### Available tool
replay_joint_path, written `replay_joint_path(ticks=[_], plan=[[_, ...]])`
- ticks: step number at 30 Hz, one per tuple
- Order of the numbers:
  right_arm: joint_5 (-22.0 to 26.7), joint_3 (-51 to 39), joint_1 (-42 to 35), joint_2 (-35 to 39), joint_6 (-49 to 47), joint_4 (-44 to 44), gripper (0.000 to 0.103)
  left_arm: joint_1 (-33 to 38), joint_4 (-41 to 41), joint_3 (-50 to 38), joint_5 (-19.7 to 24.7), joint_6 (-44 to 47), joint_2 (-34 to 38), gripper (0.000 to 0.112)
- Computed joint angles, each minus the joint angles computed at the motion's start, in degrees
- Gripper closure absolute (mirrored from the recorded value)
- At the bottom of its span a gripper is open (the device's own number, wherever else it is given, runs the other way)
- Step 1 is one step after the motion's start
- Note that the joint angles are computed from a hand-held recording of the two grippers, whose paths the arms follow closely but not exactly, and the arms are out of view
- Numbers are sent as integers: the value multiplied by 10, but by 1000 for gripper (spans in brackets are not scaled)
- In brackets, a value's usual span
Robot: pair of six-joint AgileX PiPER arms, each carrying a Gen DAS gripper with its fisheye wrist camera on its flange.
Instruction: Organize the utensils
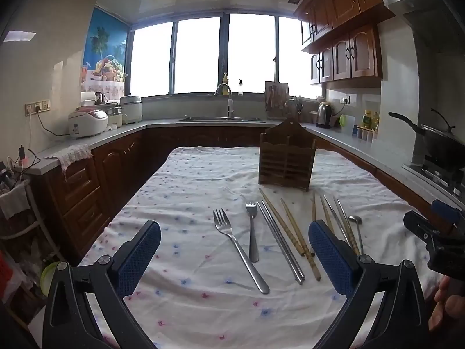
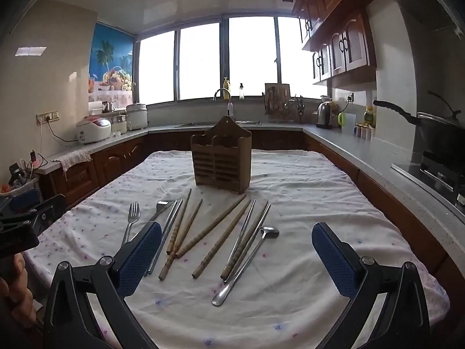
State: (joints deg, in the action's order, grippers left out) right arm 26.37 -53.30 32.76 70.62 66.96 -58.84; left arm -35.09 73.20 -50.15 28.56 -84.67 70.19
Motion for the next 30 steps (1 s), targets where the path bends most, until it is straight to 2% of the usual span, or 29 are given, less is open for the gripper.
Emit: replay_joint_path(ticks=[5, 6, 10, 30], plan=[[-14, 1, -18, -6, -25, 28, 0, -1, 29, 6, 0, -33, 4, 10], [-15, 1, -19, -5, -23, 28, 0, -10, 22, 6, 12, -26, -2, 10], [-19, 5, -22, -7, -18, 25, 0, -12, 16, 2, 13, -20, 1, 10], [-27, 8, -27, -9, -10, 27, 0, -5, 12, 2, 0, -10, -2, 10]])
